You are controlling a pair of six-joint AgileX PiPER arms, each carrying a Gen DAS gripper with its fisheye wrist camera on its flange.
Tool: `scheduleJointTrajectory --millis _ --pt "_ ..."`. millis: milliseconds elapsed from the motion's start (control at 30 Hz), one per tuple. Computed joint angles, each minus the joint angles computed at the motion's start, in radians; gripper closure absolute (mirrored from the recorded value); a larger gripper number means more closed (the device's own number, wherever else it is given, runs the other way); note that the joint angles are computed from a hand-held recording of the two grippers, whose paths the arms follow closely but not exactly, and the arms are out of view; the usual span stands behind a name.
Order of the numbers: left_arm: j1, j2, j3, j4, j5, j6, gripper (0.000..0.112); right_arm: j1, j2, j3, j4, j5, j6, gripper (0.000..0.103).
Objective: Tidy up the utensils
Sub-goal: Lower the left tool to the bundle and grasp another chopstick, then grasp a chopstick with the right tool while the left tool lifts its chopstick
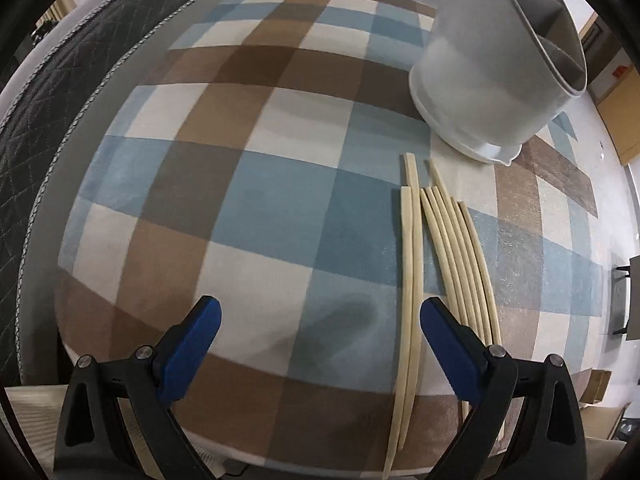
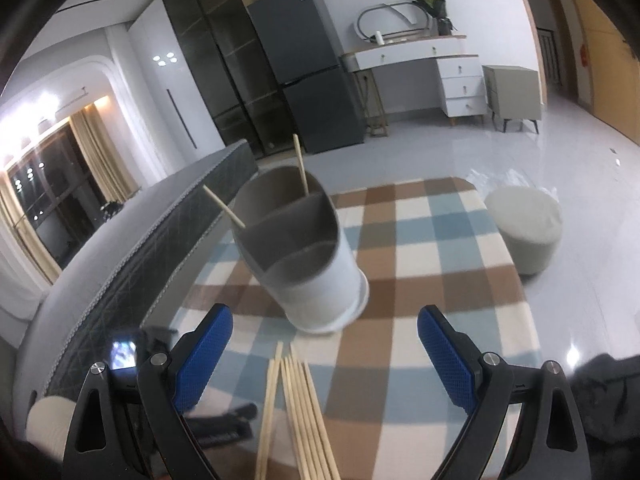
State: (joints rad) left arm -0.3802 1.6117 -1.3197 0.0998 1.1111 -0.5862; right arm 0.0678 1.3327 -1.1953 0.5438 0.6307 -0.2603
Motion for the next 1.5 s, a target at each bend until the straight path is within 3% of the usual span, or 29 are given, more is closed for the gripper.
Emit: scheduleJointTrajectory --millis 400,733,900,967,1167,1333,1500 --pt "-0.009 0.007 0.019 0.012 0.026 0.000 0.014 -0.065 0.053 -0.052 0.096 0.116 0.052 0.009" --pt "-0.047 0.005 0.006 0.091 0.046 -0.020 0.016 -0.078 0.051 -0.069 0.119 0.154 0.073 0.009" --pt "-0.076 0.040 -0.056 0.110 0.047 -0.003 0.032 -0.094 0.061 -0.083 0.145 0.176 0.075 0.009" --pt "-0.073 0.051 -0.081 0.087 0.039 0.037 0.054 -0.101 0.060 -0.084 0.151 0.181 0.076 0.009" --pt "-0.074 0.086 -0.147 0.031 0.052 0.120 0.106 -0.112 0.070 -0.090 0.162 0.195 0.083 0.009" --pt "-0.055 0.132 -0.222 -0.022 0.076 0.104 0.110 -0.110 0.074 -0.095 0.150 0.205 0.083 0.010" --pt "0.007 0.037 -0.163 -0.041 -0.026 0.136 0.110 -0.089 0.077 -0.090 0.112 0.206 0.087 0.019"
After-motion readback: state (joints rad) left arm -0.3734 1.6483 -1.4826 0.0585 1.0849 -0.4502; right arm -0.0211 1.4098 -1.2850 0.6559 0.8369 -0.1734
